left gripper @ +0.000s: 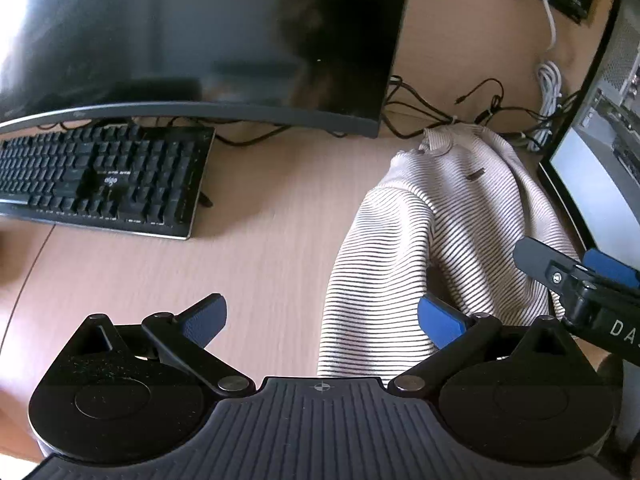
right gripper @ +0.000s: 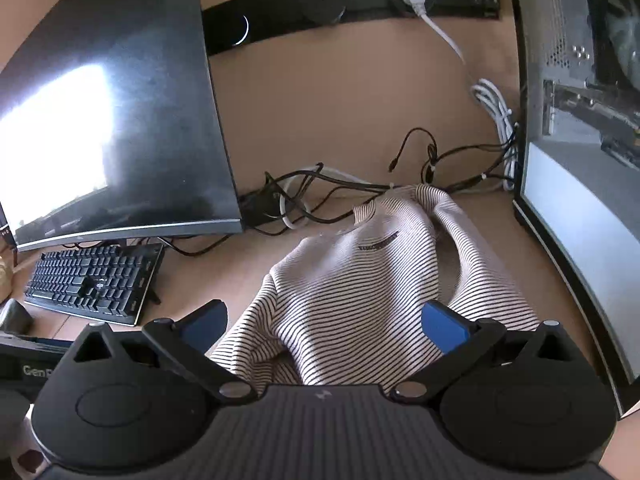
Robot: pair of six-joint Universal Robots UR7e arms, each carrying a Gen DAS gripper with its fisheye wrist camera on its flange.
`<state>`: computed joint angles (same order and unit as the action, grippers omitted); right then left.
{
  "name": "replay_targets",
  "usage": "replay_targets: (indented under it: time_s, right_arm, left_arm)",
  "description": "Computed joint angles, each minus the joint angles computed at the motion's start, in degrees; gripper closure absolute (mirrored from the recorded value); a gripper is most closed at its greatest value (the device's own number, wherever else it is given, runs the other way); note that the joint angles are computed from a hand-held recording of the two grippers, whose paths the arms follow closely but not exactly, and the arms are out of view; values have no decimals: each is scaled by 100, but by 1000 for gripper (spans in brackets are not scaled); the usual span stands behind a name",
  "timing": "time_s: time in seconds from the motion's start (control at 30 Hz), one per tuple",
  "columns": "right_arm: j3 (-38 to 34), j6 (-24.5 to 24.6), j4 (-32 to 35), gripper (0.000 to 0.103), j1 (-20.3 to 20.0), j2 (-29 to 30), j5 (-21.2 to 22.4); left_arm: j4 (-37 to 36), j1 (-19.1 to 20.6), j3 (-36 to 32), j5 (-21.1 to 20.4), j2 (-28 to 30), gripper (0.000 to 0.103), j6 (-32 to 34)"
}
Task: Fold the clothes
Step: 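Reach the left gripper to the crumpled striped sweater and pinch its fabric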
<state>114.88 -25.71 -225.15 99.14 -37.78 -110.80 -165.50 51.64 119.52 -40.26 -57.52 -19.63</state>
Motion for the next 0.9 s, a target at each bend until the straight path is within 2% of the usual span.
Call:
replay_targets:
  time_s: [0.1,0.13,0.2,0.33,0.47,0.6,0.73,0.9]
  right_arm:
    - [14,-126,-65,0,-55,-20,-129]
    - [-81,-204,-42,0,0,37,-338]
    - [-48,-539,-383,0,69,121,-408]
    - [55,-782,-673,2,-18,159,-289]
    - [19,-987,-633,16,-58,139,-210]
    - [-45,-1042,-563,27,-78,173,-335]
    - [-106,-1137,-609,27,-172,237,-397]
    - [-75,-1017,-232,27,-333,182,-357]
  left_arm:
    - [272,97,-111,-70,-48,0,-74]
    - [320,150,-143,-129,-78,0,-62]
    - [456,76,-174,55,-29,0,-57]
    - [222,92,-104,30,-58,0,177]
    - [217,36,-79,83,-2,0,139]
    - [199,-2,-13,128,4,0,67]
    - [275,1,-2,99,11,0,-7]
    - [539,38,-61,9,64,0,-183]
